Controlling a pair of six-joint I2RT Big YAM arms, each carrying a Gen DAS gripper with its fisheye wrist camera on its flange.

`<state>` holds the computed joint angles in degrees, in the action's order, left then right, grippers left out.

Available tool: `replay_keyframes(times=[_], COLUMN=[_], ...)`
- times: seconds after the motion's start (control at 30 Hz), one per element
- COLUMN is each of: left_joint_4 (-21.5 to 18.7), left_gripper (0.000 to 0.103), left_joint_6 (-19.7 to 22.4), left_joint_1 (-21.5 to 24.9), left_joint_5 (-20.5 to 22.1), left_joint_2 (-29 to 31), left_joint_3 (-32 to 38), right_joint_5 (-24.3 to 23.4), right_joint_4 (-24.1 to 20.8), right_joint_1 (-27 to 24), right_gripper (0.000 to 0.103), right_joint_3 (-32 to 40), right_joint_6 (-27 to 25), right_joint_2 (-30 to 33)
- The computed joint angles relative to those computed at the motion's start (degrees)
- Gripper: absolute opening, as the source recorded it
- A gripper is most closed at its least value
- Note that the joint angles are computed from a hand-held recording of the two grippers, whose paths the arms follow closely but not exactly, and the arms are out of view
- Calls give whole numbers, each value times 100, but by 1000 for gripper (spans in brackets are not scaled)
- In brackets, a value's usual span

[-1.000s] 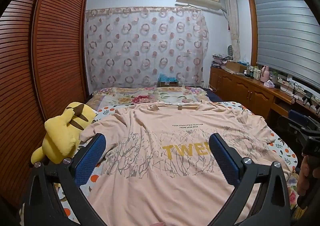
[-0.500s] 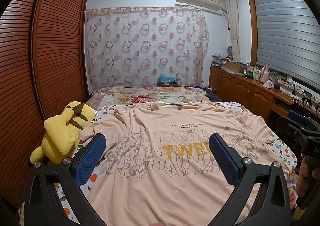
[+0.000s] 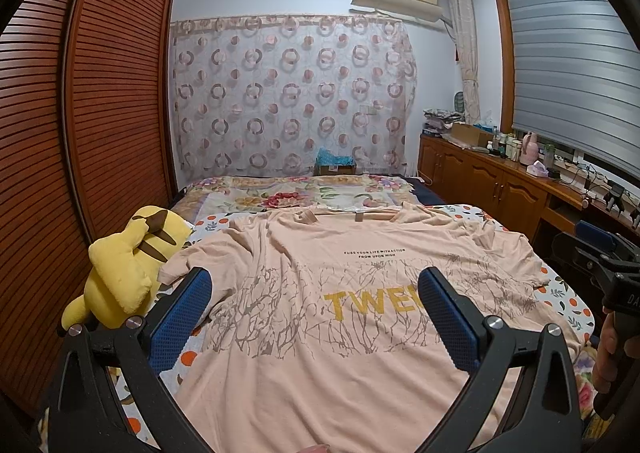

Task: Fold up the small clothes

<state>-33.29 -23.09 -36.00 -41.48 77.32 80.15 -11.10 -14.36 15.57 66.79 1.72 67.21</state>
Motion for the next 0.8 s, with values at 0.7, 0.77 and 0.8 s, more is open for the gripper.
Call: replay_keyframes(times=[0.7,0.77,0.8], left_joint_4=[13,22,25], left_gripper=[103,103,103], left_joint_6=[20,30,28], left_joint_1=[-4,-3,-4], left_joint_5=[-12,-16,-17], left_joint_2=[-2,-8,-3], left_joint_3=[-5,-10,-10], right_joint_5=[34,34,44], right_joint_4=[19,19,33], right_joint_1=[18,18,23], right_gripper=[103,103,103], right_joint_3=[1,1,0], right_joint_6=[-9,-9,-15], right_joint_2=[-1,-1,-2])
